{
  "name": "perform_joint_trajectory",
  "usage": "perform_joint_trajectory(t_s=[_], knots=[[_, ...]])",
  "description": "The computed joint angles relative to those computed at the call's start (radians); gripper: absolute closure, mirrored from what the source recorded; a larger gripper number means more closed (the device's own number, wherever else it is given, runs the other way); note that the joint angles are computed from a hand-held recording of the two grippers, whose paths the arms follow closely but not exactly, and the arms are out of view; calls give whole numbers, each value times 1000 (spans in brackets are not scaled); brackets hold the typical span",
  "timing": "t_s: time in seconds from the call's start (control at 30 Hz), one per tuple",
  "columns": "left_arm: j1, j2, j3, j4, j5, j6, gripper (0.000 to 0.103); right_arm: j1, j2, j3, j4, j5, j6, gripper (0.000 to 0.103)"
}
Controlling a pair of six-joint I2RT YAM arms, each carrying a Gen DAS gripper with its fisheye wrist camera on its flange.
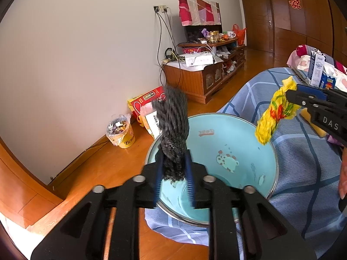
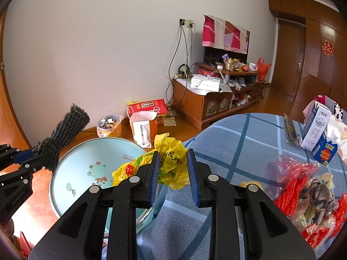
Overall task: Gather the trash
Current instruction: 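Open the left gripper to drop the cord while the right gripper drops the yellow bag into the bucket, then reach the right gripper to the orange snack wrapper and grasp it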
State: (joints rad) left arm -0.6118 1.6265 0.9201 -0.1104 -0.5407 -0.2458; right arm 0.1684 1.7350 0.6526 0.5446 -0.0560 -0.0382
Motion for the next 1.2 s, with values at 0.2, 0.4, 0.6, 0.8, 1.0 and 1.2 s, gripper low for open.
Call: perform_joint_trajectory(t_s=[0.2, 0.4, 0.6, 0.8, 1.0, 1.2], knots=[[-18, 7, 2, 9, -4, 7, 54, 0, 26, 22, -31, -30, -1, 60], [-23, 18, 3, 16, -4, 10, 41, -1, 27, 13, -19, -22, 9, 51], [-31, 29, 1, 22, -3, 10, 30, -28, 3, -9, -12, -23, 9, 43], [-49, 56, 16, 18, 0, -3, 24, -77, -50, -49, -28, -34, 2, 42], [-94, 114, 41, 8, 30, -21, 23, -220, -227, -189, -56, -103, -58, 37], [-177, 170, 66, 9, 37, -23, 23, -548, -357, -352, -46, -251, -192, 36]])
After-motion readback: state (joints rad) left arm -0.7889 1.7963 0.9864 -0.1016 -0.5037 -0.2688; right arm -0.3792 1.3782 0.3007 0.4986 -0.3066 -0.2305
